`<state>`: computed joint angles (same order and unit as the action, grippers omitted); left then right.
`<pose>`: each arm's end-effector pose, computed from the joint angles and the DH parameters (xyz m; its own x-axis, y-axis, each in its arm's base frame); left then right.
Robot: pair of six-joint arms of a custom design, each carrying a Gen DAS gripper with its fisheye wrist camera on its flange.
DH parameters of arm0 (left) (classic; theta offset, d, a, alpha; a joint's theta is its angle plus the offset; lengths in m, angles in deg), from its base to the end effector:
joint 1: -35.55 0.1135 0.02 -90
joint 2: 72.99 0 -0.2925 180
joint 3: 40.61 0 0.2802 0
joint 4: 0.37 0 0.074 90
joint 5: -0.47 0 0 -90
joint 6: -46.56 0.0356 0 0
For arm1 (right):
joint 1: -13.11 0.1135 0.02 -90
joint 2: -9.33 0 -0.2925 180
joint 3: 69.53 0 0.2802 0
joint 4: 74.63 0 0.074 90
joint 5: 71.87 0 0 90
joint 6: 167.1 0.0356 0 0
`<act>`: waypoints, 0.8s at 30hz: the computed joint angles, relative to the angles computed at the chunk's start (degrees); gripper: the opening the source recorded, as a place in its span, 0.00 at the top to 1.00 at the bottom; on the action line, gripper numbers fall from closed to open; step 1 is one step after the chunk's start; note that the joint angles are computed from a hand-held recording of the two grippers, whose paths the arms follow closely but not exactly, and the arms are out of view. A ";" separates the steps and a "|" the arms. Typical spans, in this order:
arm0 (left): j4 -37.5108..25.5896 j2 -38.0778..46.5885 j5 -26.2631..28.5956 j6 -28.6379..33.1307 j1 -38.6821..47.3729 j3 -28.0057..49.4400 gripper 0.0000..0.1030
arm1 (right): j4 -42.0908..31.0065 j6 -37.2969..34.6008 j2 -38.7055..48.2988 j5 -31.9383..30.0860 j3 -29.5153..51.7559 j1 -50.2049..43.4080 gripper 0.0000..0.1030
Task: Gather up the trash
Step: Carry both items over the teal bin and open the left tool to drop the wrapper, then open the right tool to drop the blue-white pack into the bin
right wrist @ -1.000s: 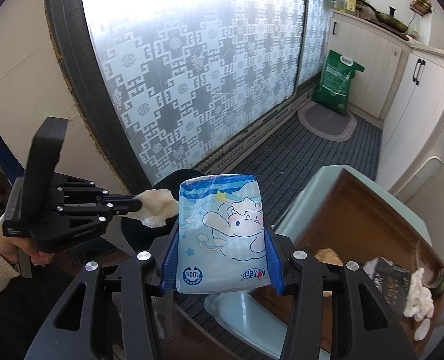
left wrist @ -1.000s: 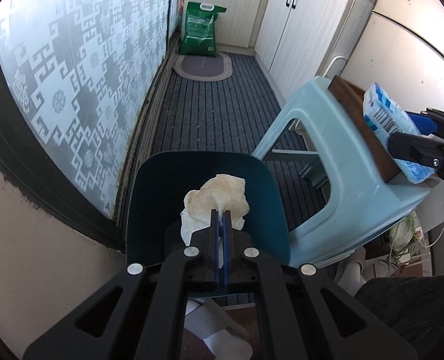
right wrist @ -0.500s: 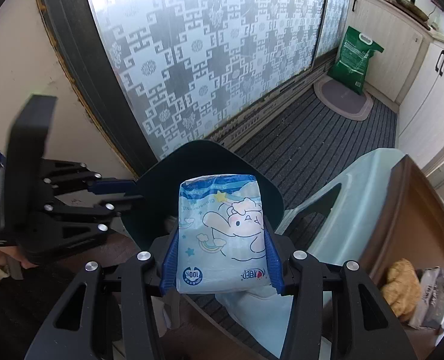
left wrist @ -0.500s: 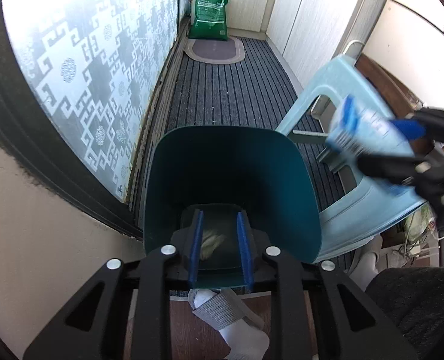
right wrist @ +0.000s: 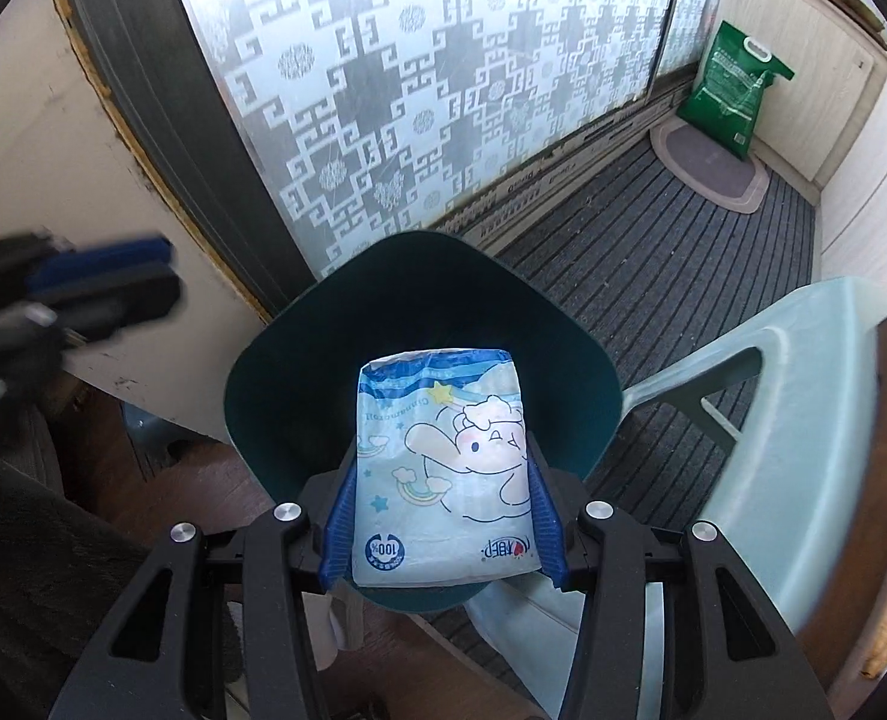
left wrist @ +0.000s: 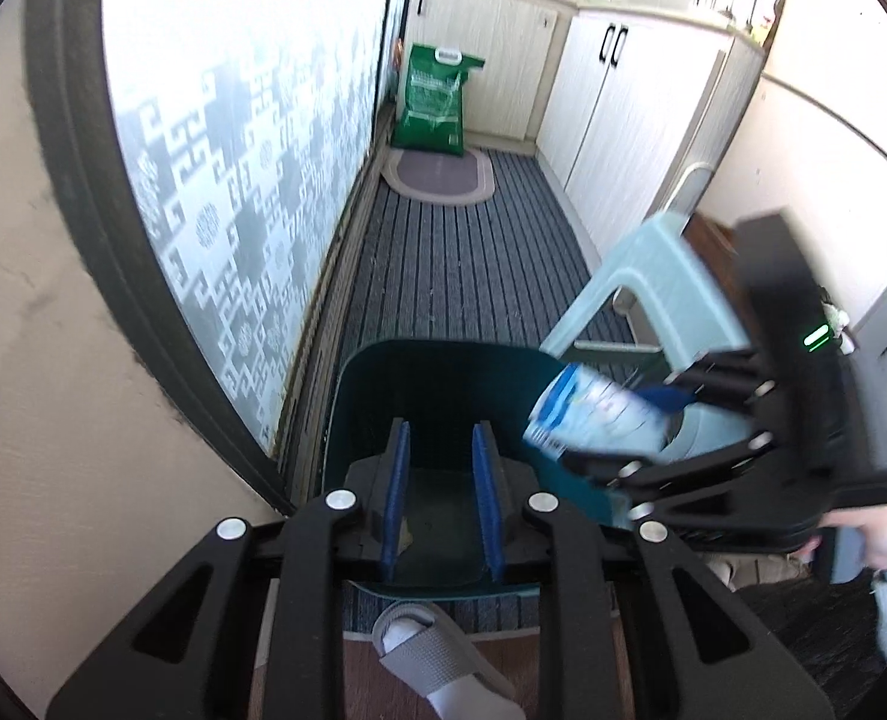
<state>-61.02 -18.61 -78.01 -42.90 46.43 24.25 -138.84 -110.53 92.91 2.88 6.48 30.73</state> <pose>0.1928 0.0298 0.3186 -0.7547 -0.1356 -0.6419 -0.0522 0.9877 -0.1473 0.2821 0.0994 0.2643 -0.5515 -0.7328 -0.3986 -0.8079 0.5882 0.0363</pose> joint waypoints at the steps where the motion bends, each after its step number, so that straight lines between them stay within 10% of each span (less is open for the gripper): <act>1: -0.10 -0.46 0.34 0.20 0.46 0.12 0.78 | 0.37 0.23 0.38 0.40 -0.34 0.27 0.52; 8: -0.45 -2.35 3.27 -0.39 1.84 2.01 0.78 | 0.86 1.57 2.85 0.72 -0.78 0.36 0.40; 24: 1.08 -5.16 7.86 -4.30 1.74 6.41 0.79 | -3.65 -0.39 -5.50 -11.20 5.11 -6.13 0.58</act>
